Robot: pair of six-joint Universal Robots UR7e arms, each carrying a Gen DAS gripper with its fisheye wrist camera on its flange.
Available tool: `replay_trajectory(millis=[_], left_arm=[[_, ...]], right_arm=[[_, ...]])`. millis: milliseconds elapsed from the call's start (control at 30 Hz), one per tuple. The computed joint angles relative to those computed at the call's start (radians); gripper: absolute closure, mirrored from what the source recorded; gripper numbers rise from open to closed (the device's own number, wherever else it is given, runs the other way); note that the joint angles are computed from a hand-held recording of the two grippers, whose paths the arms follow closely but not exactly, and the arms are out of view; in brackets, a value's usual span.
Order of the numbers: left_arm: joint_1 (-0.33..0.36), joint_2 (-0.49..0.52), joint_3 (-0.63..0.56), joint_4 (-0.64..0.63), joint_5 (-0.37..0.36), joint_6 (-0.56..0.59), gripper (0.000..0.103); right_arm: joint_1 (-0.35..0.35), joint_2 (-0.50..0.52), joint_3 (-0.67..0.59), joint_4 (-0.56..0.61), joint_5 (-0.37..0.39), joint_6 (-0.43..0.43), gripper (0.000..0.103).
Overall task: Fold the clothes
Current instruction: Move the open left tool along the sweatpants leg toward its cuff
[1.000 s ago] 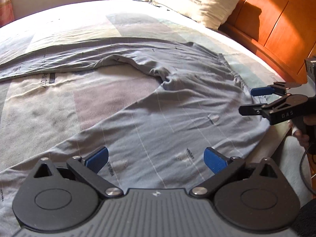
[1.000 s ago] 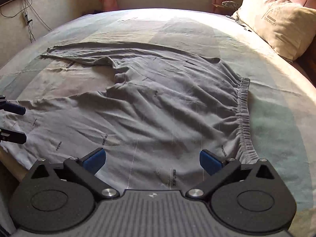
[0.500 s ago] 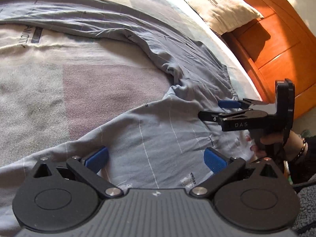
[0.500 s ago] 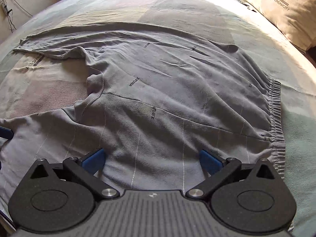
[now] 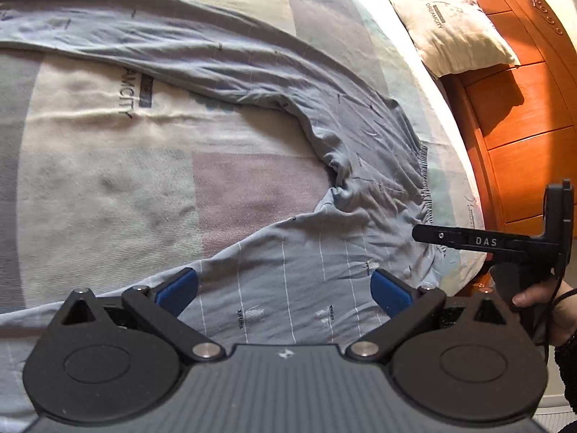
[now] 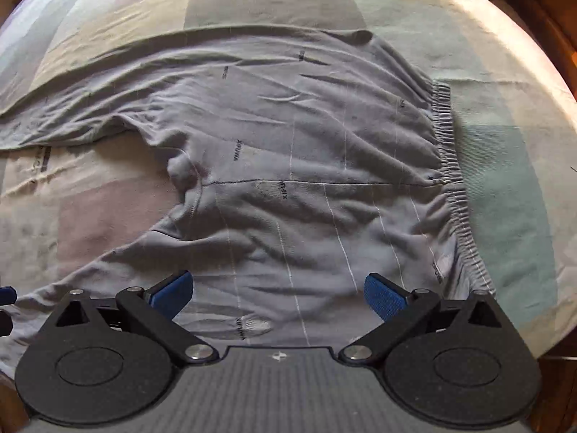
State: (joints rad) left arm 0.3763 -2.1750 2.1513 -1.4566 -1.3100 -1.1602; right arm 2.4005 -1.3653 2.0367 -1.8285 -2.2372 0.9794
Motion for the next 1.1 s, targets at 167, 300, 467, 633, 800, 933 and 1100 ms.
replay_trajectory(millis=[167, 300, 467, 633, 800, 933, 1100], left_arm=[[0.07, 0.046, -0.139, 0.135, 0.033, 0.0, 0.002], [0.142, 0.104, -0.213, 0.203, 0.059, -0.023, 0.002], [0.168, 0.166, -0.279, 0.221, 0.091, -0.078, 0.002], [0.254, 0.201, -0.257, 0.165, 0.157, -0.023, 0.001], [0.396, 0.217, -0.178, -0.026, 0.223, 0.106, 0.002], [0.521, 0.25, -0.134, -0.185, 0.259, 0.247, 0.002], [0.619, 0.265, -0.109, -0.292, 0.286, 0.303, 0.002]], right_arm=[[0.104, 0.061, -0.1, -0.005, 0.002, 0.077, 0.0], [0.103, 0.094, -0.1, -0.14, 0.053, 0.024, 0.0], [0.028, 0.164, -0.068, -0.323, 0.152, -0.103, 0.0], [-0.032, 0.249, -0.064, -0.508, 0.182, -0.29, 0.0], [-0.064, 0.349, -0.062, -0.702, 0.132, -0.584, 0.0], [-0.079, 0.467, -0.082, -0.921, 0.056, -0.899, 0.0], [-0.141, 0.571, -0.132, -0.907, 0.028, -0.824, 0.0]])
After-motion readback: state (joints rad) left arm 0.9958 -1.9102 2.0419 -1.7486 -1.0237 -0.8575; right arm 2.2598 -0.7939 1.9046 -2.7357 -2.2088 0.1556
